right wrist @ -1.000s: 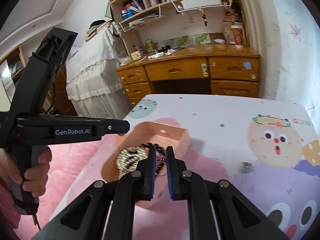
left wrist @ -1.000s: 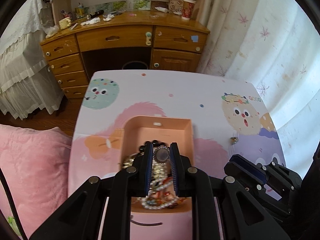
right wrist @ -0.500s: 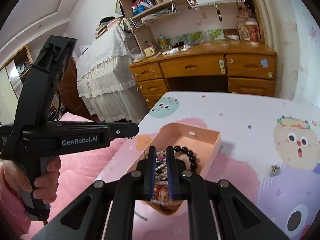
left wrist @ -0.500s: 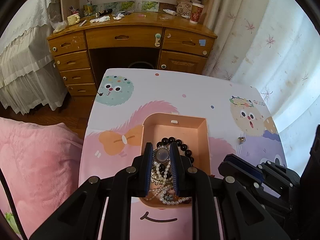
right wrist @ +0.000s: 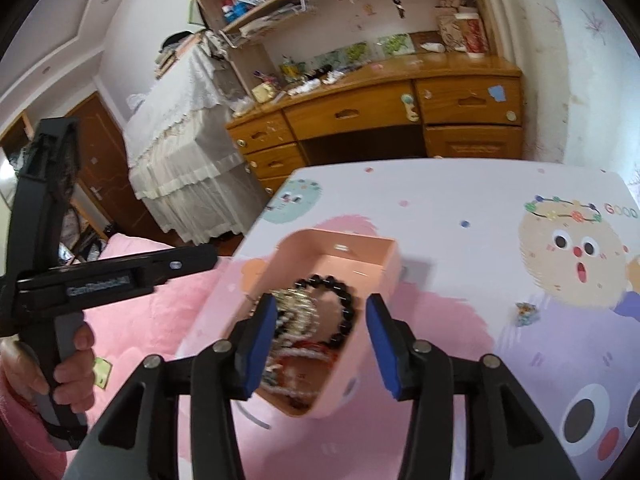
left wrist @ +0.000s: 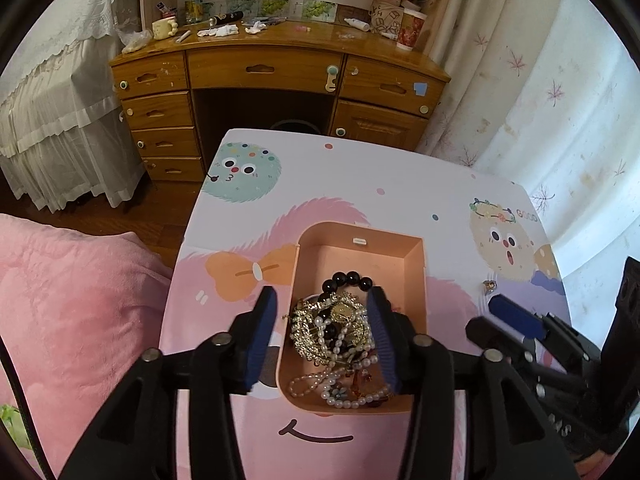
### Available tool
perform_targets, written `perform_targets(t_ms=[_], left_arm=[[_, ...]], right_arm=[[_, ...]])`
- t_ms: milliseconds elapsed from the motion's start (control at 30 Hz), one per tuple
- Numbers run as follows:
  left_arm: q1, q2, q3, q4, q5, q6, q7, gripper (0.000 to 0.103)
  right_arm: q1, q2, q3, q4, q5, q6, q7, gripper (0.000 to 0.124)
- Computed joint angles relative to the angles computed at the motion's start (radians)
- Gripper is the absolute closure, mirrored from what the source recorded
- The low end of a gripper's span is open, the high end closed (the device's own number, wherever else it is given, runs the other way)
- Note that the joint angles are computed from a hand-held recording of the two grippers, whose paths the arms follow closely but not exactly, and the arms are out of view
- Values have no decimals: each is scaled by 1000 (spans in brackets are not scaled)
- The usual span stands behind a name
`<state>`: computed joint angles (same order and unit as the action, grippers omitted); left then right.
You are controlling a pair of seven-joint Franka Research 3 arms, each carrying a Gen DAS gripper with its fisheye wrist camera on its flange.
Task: Organize jewelry
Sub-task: 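Carry the brooch into the box with the left tool while the right tool drops the pink ring, then grasp the blue flower charm with the right tool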
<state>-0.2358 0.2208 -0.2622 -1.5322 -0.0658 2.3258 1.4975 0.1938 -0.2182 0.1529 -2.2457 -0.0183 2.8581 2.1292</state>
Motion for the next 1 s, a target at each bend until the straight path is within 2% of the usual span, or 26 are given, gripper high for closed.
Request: perform_targets(t_ms=[100,200,267,333,467,600,733,933,1000], left_arm=[[-7,-5,-2,-12,10,3,-6,50],[-21,-16,2,-36,48,20,-41,32],[-29,-27,4,-58,76,36,-62,31],[-38,-35,7,-74,112,47,-81,31],[-57,-42,14,-87,198,32,-142,31],[-42,-49,7,-97,145,16,-152,26],[-31,-64,4,-124,104,39,-133,13],[-33,-102,9,-178,142,114,-130,12],[-31,-104,10,-182,139,119,-126,12]], right_arm=[[-28,-4,0,-3,-32,-51,33,72],[-58,-1,-2,1,-89,-112,71,72],[-89,10,7,21,-172,-198,129,72],[-99,13,0,19,-227,-231,176,72],[-116,10,-16,-14,-295,-237,278,72],[-128,7,-20,-56,-343,-184,339,72],[-138,32,2,-28,-458,-254,426,73],[-112,49,-12,-17,-584,-300,508,81],[-107,51,-15,-13,-626,-313,535,91]])
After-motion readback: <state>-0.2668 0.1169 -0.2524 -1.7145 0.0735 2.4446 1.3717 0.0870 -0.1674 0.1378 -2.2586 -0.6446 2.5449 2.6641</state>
